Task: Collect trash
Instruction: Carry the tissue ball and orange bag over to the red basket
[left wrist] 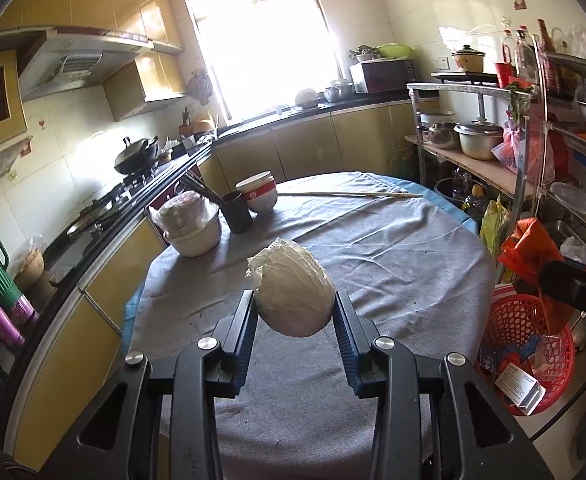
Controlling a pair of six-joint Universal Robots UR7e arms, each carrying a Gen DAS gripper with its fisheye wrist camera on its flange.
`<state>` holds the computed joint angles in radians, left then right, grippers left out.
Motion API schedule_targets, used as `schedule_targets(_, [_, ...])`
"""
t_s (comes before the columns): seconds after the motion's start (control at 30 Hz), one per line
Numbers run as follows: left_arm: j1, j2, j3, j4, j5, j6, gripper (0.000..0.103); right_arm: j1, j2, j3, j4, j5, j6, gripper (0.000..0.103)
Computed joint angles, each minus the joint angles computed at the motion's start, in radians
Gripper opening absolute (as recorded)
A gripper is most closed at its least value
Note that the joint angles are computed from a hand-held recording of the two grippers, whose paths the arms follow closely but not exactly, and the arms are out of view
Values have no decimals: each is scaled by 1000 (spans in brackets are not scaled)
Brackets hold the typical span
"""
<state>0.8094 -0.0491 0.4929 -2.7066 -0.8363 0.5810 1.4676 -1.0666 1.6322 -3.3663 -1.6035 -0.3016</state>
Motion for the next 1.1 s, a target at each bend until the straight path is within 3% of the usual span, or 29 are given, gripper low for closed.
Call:
schedule_targets(0.53, [-48,14,35,-14,-14,37,40,-52,-100,118,-99,56,54,44])
schedule_targets(1.1, [-86,81,-27,42,-14,51,40,-124,-184,208,-136,105,106,44])
